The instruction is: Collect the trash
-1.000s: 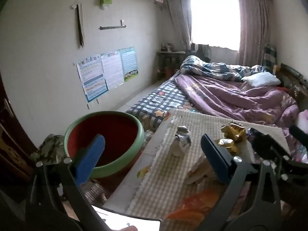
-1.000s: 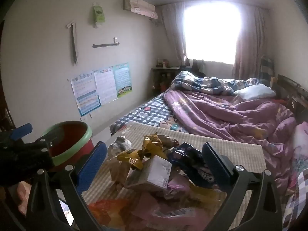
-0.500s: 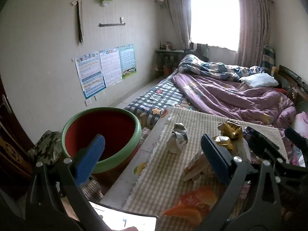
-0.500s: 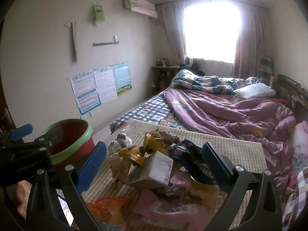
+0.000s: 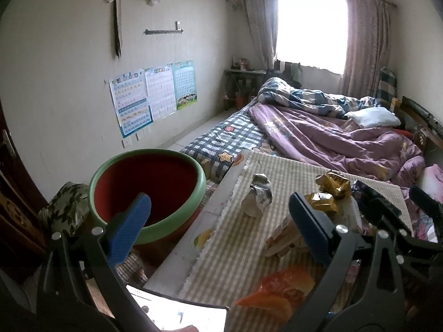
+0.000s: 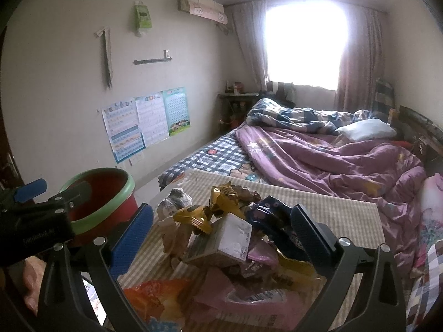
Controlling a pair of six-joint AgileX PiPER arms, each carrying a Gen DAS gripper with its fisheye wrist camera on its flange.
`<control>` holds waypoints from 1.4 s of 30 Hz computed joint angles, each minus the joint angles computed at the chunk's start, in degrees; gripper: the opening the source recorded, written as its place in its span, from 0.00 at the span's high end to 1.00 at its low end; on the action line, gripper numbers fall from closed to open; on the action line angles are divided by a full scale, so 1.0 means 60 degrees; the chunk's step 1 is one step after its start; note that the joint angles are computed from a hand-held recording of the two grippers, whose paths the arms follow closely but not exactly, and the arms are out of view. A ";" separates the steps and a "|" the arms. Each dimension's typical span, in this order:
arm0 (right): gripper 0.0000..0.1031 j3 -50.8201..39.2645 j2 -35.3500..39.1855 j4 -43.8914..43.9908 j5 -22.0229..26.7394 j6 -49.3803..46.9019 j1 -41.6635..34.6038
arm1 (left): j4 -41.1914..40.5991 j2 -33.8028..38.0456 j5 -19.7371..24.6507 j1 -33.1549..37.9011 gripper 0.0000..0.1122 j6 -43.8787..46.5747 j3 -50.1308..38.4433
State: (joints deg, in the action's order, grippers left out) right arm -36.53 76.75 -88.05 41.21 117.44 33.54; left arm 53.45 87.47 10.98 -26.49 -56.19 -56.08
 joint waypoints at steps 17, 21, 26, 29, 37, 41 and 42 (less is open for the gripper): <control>0.07 0.0043 0.0001 0.0234 0.0142 0.0010 0.0267 | 0.0305 -0.0112 -0.0125 0.0131 0.13 -0.0417 0.0201; 0.07 0.0035 -0.0010 0.0331 0.0045 -0.0044 0.0224 | -0.0036 -0.0107 -0.0121 0.0159 0.13 -0.0110 0.0189; 0.07 0.0047 -0.0069 0.0386 -0.0026 -0.0120 0.0157 | -0.0547 -0.0106 -0.0189 0.0213 0.13 0.0376 0.0190; 0.07 0.0063 -0.0099 0.0400 -0.0042 -0.0136 0.0140 | -0.0469 -0.0114 -0.0202 0.0223 0.13 0.0300 0.0216; 0.07 0.0069 -0.0112 0.0419 -0.0159 -0.0193 0.0052 | -0.0616 -0.0125 -0.0222 0.0251 0.13 0.0428 0.0254; 0.07 0.0082 -0.0111 0.0406 -0.0093 -0.0178 0.0079 | -0.0628 -0.0125 -0.0263 0.0280 0.13 0.0441 0.0284; 0.07 0.0091 -0.0108 0.0411 -0.0076 -0.0171 0.0083 | -0.0632 -0.0141 -0.0266 0.0256 0.13 0.0452 0.0319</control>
